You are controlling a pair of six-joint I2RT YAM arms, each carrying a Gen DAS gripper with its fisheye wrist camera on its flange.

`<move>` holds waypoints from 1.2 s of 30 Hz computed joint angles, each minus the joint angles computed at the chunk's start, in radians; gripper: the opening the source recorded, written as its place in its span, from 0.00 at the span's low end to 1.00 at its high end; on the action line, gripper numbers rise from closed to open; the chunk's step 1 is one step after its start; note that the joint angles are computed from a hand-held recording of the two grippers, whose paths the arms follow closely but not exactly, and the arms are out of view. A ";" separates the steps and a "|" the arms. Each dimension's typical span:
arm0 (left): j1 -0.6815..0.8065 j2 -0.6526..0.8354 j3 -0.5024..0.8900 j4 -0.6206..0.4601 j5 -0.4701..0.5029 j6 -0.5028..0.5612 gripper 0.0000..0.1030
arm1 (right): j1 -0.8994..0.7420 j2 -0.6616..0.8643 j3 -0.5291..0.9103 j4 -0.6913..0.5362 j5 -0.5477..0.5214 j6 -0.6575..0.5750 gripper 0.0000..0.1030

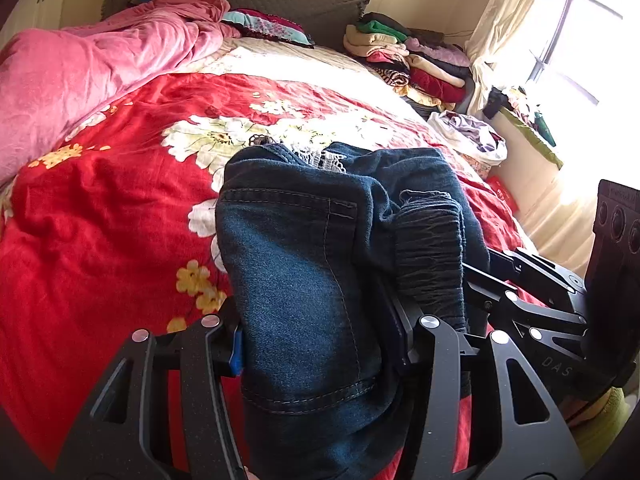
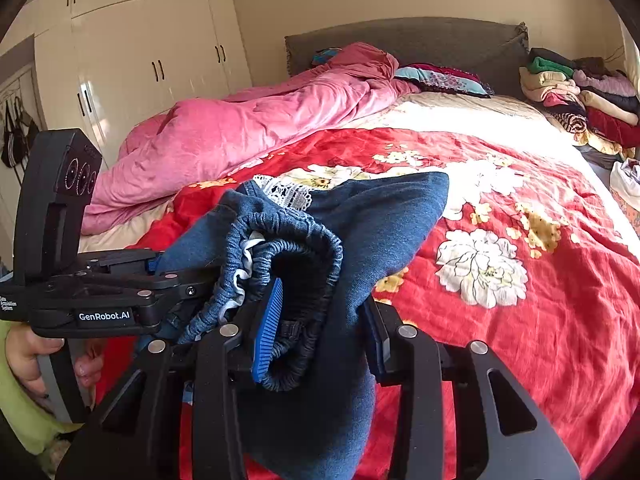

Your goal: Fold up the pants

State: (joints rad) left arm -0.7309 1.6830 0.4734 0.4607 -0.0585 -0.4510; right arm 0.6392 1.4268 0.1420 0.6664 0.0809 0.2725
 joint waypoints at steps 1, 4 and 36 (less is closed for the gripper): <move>0.005 0.010 0.011 -0.002 0.004 0.004 0.42 | -0.012 0.020 0.008 0.009 -0.007 -0.007 0.35; 0.022 0.047 0.038 0.005 0.015 0.014 0.42 | -0.049 0.099 0.032 0.053 -0.026 -0.023 0.35; 0.083 0.290 0.068 0.128 0.069 0.017 0.63 | -0.120 0.448 0.106 0.140 0.004 0.065 0.72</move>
State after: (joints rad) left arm -0.6474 1.9727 0.5415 0.5887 0.0106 -0.4337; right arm 0.5195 1.8743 0.2485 0.8065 0.0848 0.3380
